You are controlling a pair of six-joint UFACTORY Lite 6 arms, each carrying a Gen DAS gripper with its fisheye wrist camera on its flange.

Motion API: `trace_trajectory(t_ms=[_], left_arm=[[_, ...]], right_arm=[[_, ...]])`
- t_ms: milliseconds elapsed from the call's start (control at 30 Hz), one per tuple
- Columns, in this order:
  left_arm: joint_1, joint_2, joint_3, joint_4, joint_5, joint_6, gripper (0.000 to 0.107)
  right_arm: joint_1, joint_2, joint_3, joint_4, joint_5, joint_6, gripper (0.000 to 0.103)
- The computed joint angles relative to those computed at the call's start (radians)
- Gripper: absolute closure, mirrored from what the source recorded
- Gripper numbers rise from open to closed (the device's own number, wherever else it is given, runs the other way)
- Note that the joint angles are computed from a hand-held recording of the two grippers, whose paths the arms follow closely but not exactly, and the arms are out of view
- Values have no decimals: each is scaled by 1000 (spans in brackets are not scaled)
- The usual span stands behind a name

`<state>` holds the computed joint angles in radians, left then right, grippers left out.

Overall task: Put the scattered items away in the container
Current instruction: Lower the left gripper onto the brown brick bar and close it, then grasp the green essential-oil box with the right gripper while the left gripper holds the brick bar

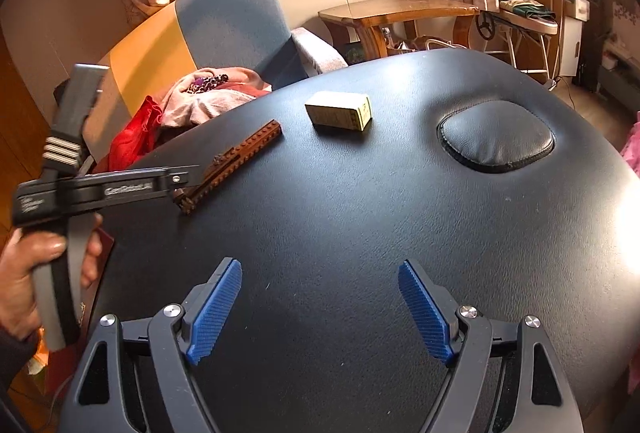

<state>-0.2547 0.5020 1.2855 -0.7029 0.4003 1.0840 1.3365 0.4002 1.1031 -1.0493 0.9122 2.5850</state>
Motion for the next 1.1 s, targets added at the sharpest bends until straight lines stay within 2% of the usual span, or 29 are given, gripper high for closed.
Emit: trace_trajectory(t_ms=[200,333,400,500,700,833,933,1100], left_arm=[[-25,162,164,104,12,-62,54],[-22,179,159,75,2,-52,74],[-21,164,127,44,-9,-31,79],[-18,105,32,-28,-36,15,84],[33,-60,-213,-226,-52,125,85],[81,-188,-385,-344,-72,232,85],[126,-260,-484,-422,-66,327,85],[209,-339,-589,-485,-23,434,85]], right_arm=[[-28,-43,-76,-25,-23,37,20],[-51,-70,-121,-35,-32,46,20],[-63,-82,-142,-39,-35,49,20],[-86,-99,-166,-45,-39,35,20],[-158,-137,-211,-120,-79,-9,20],[-256,-148,-199,-232,-137,-118,20],[-363,-125,-139,-294,-213,-259,20],[-578,-9,50,-204,-351,-636,20]])
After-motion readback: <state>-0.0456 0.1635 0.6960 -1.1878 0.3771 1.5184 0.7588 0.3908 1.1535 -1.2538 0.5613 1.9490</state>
